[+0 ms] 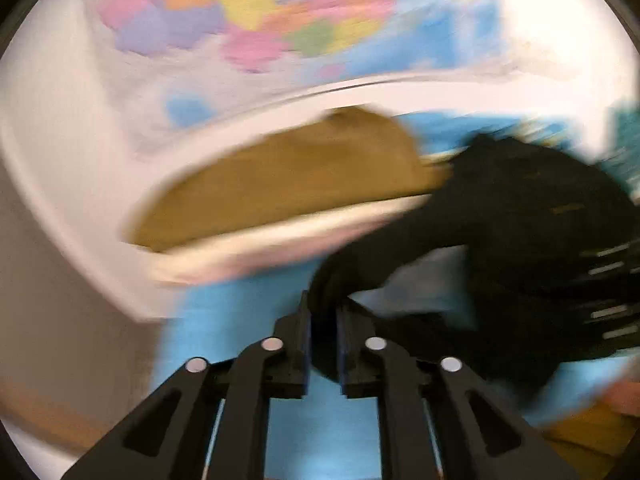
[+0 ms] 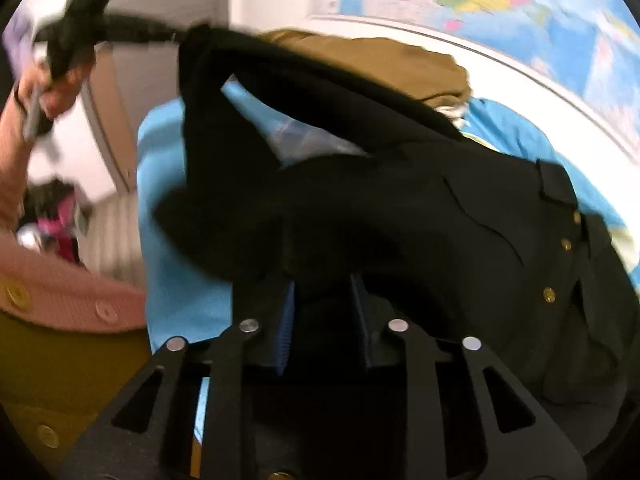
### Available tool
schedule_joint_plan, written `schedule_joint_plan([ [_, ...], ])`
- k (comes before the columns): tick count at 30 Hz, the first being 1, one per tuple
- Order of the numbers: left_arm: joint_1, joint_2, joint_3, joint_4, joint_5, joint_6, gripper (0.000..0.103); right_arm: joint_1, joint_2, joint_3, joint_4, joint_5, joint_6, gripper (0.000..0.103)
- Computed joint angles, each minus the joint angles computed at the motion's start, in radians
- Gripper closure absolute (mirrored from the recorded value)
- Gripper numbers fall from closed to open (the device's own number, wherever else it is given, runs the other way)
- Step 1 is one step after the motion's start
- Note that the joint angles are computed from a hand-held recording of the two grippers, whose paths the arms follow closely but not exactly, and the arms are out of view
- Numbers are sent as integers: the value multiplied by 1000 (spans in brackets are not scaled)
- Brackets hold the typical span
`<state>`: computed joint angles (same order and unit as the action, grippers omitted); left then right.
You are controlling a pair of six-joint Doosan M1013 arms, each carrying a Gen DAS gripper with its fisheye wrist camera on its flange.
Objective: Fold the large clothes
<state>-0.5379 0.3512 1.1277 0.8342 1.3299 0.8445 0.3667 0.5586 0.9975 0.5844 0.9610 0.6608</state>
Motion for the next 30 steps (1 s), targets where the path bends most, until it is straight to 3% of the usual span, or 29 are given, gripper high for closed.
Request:
schedule_joint_plan([
  [1, 1, 22, -22, 31, 53, -5, 91, -7, 7, -12, 21, 22, 11, 76],
  [2, 8, 28, -26, 10, 54, -23, 88, -12, 16, -29, 41, 61, 19, 70],
  [3, 21, 15, -16, -64, 2, -28, 80, -15, 17, -31, 48, 73, 16, 64],
  [4, 38, -10, 13, -164, -94, -22, 73, -18, 5, -11, 66, 58, 4, 61],
  [5, 59, -43, 58, -290, -219, 2, 45, -26, -7, 6, 99, 55, -9, 53],
  [6, 75, -75, 106, -402, -338, 32, 27, -38, -19, 24, 145, 53, -25, 51],
  [7, 88, -103, 155, -512, -450, 93, 26, -63, -48, 69, 226, 22, -54, 50],
  [9, 91, -131, 213, -645, -566, 219, 26, -109, -100, 150, 356, -26, -89, 42],
  [12, 81, -157, 273, -776, -678, 394, 17, -187, -174, 280, 523, -100, -108, 36],
  [13, 82, -163, 296, -886, -723, 503, 13, -216, -199, 322, 542, -148, -75, 36],
  [16, 82, -140, 292, -998, -700, 615, 8, -269, -254, 417, 504, -247, 58, 34],
  [18, 91, -112, 273, -1094, -665, 665, 7, -288, -274, 454, 459, -263, 127, 34],
  [23, 99, -37, 213, -1136, -582, 646, 7, -283, -277, 480, 346, -287, 221, 34],
  [28, 104, -12, 199, -1203, -617, 656, 8, -264, -247, 466, 346, -378, 191, 33],
  [29, 107, -7, 194, -1217, -617, 639, 12, -261, -235, 451, 336, -388, 191, 33],
  [30, 110, -5, 192, -1226, -622, 634, 23, -258, -223, 436, 325, -388, 189, 35],
])
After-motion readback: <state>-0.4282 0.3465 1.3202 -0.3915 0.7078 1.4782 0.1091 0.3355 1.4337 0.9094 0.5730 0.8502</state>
